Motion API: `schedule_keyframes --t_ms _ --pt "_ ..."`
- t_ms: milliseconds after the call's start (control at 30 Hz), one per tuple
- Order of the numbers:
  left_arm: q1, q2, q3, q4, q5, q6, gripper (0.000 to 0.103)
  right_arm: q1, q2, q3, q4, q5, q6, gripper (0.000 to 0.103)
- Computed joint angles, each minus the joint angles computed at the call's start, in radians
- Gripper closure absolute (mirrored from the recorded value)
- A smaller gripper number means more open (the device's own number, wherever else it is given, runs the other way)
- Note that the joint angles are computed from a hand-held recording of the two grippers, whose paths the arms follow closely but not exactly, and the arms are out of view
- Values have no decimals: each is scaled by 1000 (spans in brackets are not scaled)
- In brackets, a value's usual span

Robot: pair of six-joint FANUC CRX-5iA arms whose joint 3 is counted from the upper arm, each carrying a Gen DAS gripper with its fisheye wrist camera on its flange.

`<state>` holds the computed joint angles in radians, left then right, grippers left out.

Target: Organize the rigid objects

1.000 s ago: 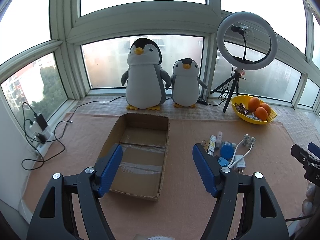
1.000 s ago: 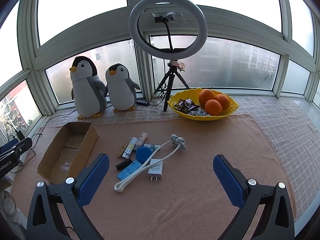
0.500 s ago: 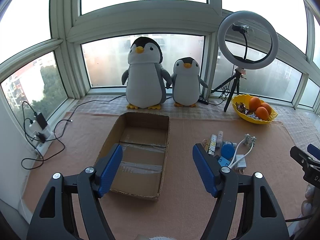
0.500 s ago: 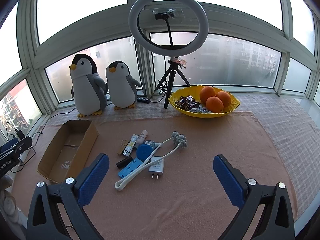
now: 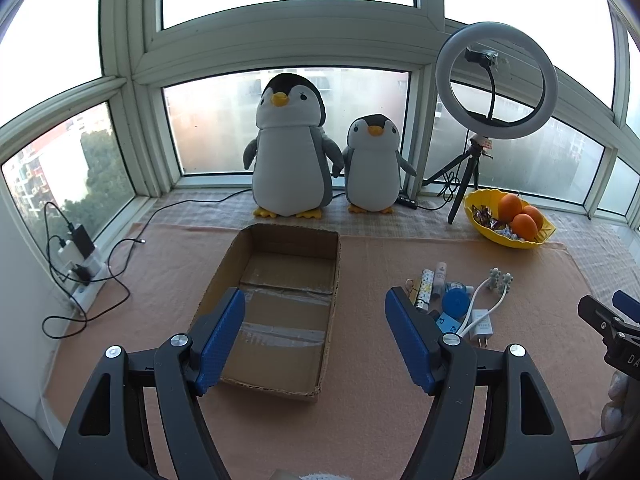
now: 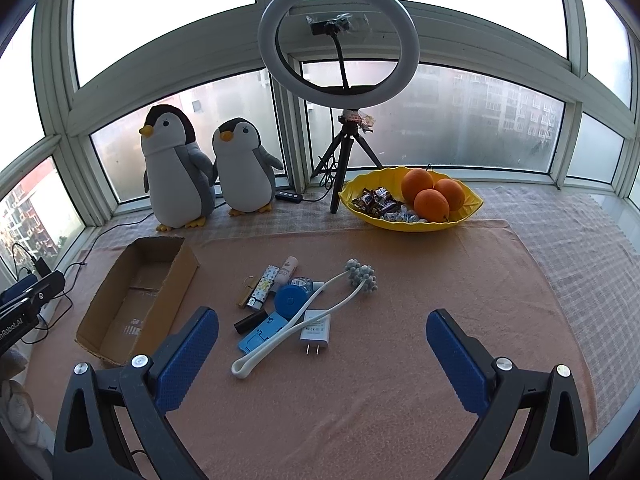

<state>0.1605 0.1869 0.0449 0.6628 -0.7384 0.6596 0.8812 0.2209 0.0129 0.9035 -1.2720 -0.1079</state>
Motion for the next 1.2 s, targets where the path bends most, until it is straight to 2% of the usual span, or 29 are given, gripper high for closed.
schedule_keyframes --t_ms 767,1200 --pt "9 19 13 -10 -2 19 30 -10 15 25 -46 8 19 0" --pt "54 82 96 -167 -10 176 30 -20 22 27 -74 25 23 0"
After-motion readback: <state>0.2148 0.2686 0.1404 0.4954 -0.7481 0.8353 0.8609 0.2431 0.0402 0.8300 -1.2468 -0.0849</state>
